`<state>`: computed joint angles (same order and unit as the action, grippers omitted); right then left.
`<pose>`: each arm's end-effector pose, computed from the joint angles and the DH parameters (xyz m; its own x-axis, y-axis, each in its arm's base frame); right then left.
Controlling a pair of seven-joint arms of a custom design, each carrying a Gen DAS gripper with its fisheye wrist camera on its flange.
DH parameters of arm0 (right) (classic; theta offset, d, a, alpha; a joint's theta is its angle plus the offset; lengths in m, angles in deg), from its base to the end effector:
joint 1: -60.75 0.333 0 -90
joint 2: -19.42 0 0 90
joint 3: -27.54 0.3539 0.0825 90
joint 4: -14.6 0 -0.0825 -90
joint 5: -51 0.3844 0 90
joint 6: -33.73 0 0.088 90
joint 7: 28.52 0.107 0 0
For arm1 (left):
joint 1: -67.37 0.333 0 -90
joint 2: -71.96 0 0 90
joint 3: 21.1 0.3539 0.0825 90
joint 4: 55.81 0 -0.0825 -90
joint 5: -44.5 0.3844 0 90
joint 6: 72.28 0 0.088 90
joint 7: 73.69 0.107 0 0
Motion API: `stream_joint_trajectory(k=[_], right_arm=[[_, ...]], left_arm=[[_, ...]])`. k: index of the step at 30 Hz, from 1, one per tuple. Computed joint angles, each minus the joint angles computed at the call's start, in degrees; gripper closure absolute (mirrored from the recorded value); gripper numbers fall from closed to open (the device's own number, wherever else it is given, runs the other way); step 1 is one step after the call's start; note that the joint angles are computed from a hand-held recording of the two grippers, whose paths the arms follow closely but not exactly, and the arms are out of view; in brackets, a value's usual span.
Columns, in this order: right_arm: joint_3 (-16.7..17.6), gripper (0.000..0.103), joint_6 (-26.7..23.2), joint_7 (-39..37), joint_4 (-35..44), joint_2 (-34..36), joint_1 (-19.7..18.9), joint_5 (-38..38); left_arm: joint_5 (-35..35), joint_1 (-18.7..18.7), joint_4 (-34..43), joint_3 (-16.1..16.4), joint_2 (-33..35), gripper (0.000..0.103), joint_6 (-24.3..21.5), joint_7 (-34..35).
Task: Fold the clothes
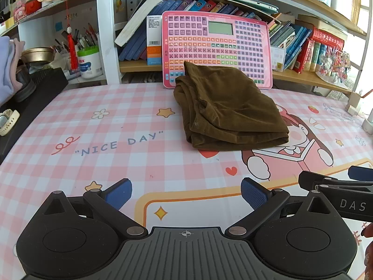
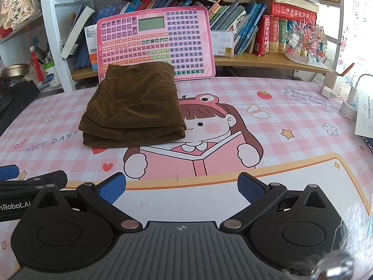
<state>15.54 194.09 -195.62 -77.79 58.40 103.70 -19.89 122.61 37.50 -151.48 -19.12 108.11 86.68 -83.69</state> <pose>0.5933 0.4409 0.2919 -0.0370 -0.9970 -0.0682 -0.6498 0.0759 -0.7563 0.6150 -0.3784 0.2937 0.0338 -0.9993 0.0145 -0.6693 -0.0334 -0.7422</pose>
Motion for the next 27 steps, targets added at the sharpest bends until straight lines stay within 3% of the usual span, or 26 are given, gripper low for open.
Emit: stream_joint_trajectory(k=[27], right_arm=[[-0.4, 0.0, -0.1, -0.9, 0.5, 0.4, 0.2, 0.8]], left_arm=[[-0.4, -0.2, 0.2, 0.5, 0.2, 0.002, 0.5, 0.3]])
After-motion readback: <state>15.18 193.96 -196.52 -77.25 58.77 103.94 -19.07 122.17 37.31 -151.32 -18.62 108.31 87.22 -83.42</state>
